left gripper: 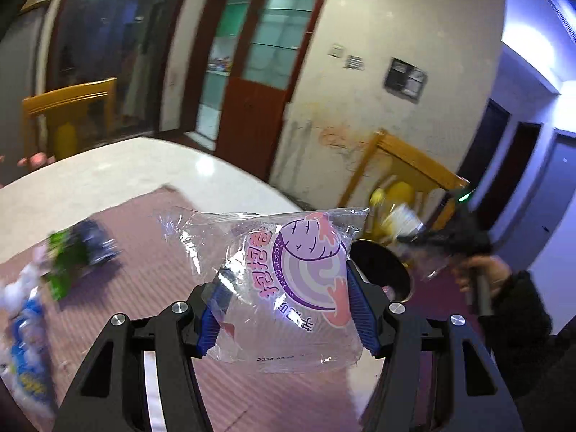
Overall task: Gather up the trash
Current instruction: 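Carry both items to the black bin and open both grippers over it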
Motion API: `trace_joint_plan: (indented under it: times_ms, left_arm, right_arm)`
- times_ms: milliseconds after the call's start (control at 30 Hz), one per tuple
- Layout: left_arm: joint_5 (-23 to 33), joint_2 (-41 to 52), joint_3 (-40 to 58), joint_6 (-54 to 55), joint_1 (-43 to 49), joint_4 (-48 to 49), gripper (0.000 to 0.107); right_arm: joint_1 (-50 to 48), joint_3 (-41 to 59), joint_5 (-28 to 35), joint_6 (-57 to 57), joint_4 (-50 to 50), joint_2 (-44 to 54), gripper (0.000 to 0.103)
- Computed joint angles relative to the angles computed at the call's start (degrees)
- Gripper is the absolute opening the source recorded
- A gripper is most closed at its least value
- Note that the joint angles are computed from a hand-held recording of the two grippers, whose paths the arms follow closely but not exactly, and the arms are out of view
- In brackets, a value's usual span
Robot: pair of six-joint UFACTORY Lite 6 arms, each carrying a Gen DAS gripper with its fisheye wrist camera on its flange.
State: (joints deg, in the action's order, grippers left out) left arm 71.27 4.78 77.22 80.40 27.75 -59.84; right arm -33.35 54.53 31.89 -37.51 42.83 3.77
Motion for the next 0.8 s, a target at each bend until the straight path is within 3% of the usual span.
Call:
trace_joint_plan:
  times_ms: [167,267,333,433,600,733,800]
  left_arm:
    - [-3.9,-5.2,-3.8,-3.0,-11.3,0.5,0.06]
    - [-6.8,-7.0,-5.2,-4.9,-17.4,1.3,0.06]
    - [-9.0,-7.4,-5.4,-6.7,-22.3,1.9,0.06]
    - [-12.3,-7.0,-5.3,-9.0,-28.5,2.8,0.06]
    - [-18.2,-0.3,-0.5,-13.2,-40.8,3.7,0.06]
    - [-23.5,11.4,8.6,-17.6,-51.5,5.7,0.06]
    - [-25.0,21.6,18.0,-23.1,-57.2,9.0,0.06]
  right_arm:
    - [-6.0,7.5,-5.2,4.4,-5.6,18.4,0.064]
    - [-5.0,15.7,-3.4,12.1,-13.1,27.8,0.066]
    - [-5.1,19.1,-2.2,14.1,-14.7,30.6,0.076]
    - [-6.1,16.3,-3.5,9.7,-10.8,26.3,0.082]
    - [-12.0,5.6,-6.3,1.6,-4.4,11.3,0.082]
    - [-20.7,-3.2,-5.6,-2.2,-1.9,-2.8,0.083]
    - [-25.0,-5.4,-3.4,-4.1,-0.6,-7.5,0.083]
